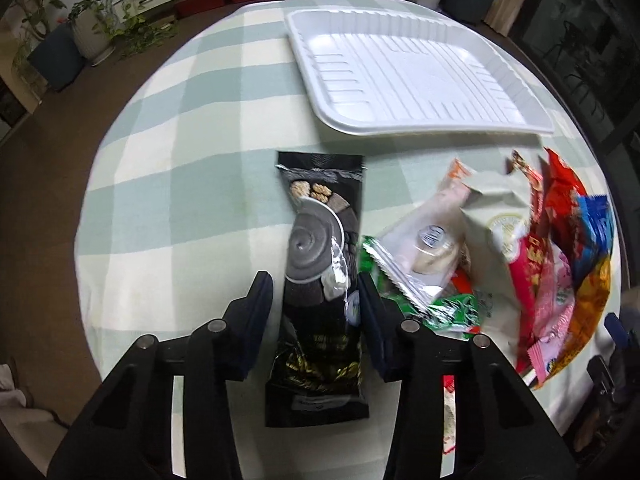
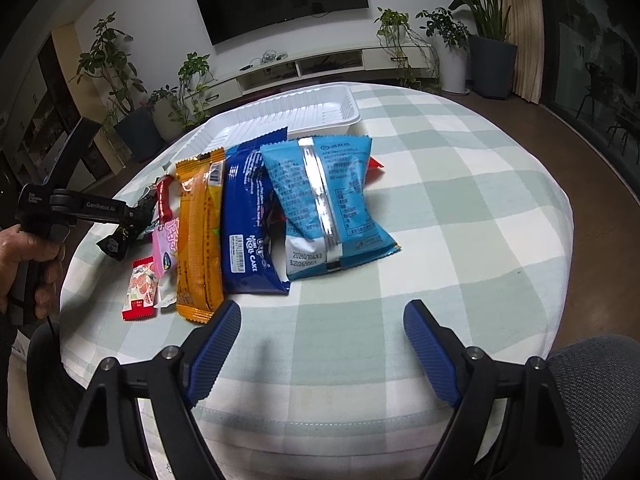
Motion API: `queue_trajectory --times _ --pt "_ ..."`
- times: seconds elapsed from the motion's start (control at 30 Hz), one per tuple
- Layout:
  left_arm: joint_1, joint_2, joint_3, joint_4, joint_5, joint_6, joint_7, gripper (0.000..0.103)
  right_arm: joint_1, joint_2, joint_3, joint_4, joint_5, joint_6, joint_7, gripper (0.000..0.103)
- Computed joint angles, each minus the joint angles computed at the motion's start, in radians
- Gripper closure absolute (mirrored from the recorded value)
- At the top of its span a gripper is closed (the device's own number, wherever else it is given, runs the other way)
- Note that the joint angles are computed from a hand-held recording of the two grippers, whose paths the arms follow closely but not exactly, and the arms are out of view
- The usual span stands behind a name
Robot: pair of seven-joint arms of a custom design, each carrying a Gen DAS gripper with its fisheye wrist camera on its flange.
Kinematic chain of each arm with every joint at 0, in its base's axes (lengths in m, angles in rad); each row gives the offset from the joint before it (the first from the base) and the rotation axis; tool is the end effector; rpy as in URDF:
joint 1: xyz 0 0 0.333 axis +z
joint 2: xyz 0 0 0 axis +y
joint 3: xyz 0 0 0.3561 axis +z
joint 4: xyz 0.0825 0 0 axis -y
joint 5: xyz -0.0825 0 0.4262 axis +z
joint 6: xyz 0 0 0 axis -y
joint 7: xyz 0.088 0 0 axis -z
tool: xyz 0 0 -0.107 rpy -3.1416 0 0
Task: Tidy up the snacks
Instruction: 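Grasp the black cookie packet with the left gripper while the right gripper approaches the light blue packet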
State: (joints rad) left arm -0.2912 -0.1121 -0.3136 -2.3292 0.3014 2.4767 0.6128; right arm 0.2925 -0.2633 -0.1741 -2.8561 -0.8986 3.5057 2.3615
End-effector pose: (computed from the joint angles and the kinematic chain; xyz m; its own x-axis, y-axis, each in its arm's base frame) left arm 0.4466 -0.3124 0.4213 0.1318 -0.9910 0.0213 -0.9299 -0.1311 -0.3436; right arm 0.3651 0.1393 0.3610 0.3640 -0.9121 -0.1886 -0.6855 -0.1253 -0.7172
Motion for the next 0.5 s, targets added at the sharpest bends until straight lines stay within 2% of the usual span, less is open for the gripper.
queue_trajectory --times 0.2,0.37,0.43,0.47,0.5 --pt "0.003 0.040 0.012 0.038 -0.006 -0.044 0.061 0.062 0.005 0.000 -0.005 0.002 -0.011 -0.006 0.008 0.017" --pt "0.005 0.061 0.034 0.062 -0.028 -0.046 0.117 0.061 0.010 -0.001 -0.013 0.004 -0.025 -0.010 0.018 0.017" --pt "0.005 0.067 0.035 0.067 -0.001 -0.042 0.117 0.064 0.009 -0.002 -0.012 0.003 -0.025 -0.009 0.018 0.017" --pt "0.004 0.067 0.034 0.066 0.010 -0.036 0.118 0.071 0.007 -0.003 -0.010 0.002 -0.023 -0.009 0.016 0.017" --pt "0.001 0.066 0.033 0.064 0.023 -0.033 0.114 0.073 0.006 -0.004 -0.009 0.002 -0.021 -0.010 0.015 0.017"
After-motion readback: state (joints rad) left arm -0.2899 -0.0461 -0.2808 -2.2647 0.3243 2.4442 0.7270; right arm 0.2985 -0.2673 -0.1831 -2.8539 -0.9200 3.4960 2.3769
